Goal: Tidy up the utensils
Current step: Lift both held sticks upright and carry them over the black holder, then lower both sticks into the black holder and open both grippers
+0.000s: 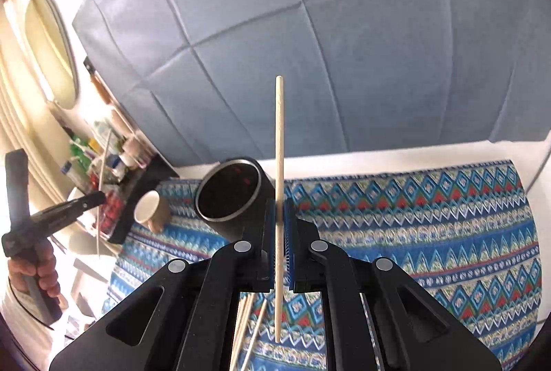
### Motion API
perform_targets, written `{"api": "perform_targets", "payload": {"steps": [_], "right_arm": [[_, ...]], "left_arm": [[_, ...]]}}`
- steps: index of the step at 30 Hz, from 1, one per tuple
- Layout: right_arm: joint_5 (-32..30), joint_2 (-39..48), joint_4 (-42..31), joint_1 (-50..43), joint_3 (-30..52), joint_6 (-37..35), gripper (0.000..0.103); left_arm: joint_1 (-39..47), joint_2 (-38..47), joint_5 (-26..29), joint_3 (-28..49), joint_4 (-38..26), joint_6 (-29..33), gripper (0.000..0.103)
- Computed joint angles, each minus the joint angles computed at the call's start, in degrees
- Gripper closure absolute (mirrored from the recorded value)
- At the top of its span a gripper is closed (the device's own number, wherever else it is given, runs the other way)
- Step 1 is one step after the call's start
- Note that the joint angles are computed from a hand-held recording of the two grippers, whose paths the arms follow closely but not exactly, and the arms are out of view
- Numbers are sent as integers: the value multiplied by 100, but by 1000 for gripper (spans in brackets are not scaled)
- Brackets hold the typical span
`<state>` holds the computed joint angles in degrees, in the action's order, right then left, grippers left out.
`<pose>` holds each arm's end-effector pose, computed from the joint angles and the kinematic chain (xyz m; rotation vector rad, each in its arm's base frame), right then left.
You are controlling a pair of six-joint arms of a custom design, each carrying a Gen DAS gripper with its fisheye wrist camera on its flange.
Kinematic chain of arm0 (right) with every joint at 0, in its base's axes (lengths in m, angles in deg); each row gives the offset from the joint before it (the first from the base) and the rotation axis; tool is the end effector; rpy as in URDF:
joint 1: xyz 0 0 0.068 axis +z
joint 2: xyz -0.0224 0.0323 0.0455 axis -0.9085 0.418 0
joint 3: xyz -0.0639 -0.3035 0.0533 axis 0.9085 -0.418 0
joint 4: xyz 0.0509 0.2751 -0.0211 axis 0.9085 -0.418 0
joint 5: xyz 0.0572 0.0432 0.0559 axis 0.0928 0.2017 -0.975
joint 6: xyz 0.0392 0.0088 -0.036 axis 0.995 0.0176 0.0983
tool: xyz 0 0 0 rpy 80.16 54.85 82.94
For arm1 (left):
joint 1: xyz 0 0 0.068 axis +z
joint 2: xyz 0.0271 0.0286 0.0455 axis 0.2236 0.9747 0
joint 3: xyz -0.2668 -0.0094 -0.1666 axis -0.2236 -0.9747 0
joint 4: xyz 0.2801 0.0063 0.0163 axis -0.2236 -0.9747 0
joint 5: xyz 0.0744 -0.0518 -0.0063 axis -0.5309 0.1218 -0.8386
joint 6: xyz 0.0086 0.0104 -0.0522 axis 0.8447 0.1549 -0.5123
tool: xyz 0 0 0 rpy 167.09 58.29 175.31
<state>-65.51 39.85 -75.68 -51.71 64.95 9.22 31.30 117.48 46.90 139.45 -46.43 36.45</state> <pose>0.1583 0.0393 0.3770 0.3547 2.2435 0.4682 0.2840 0.0773 0.4469 0.4540 2.3905 -0.2276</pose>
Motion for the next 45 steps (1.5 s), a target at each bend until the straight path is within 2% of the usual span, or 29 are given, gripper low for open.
{"api": "perform_targets", "payload": {"steps": [3, 11, 19, 22, 25, 30, 36, 45], "right_arm": [[155, 150, 463, 101, 88, -72, 98], [217, 665, 1298, 95, 164, -80, 98], [166, 1022, 2791, 146, -202, -203, 98], [48, 1193, 3336, 147, -351, -170, 98], [135, 1387, 3718, 214, -449, -165, 98], [151, 1717, 4186, 251, -627, -8, 98], [61, 1814, 4178, 199, -929, -23, 98], [-61, 1740, 3977, 115, -1265, -57, 98]], "left_arm": [[-221, 17, 233, 42, 222, -284, 98], [-656, -316, 755, -529, 1615, -1089, 98], [-1005, -185, 1367, -1052, 2678, -1877, 98], [-1073, -352, 1686, -1600, 3533, -2354, 98], [-1147, -323, 1868, -1894, 4058, -2816, 98], [-1451, -170, 1533, -2101, 4401, -3097, 98], [-1645, -119, 1368, -2495, 4652, -3249, 98], [-1739, -401, 1178, -3010, 4422, -2762, 98]]}}
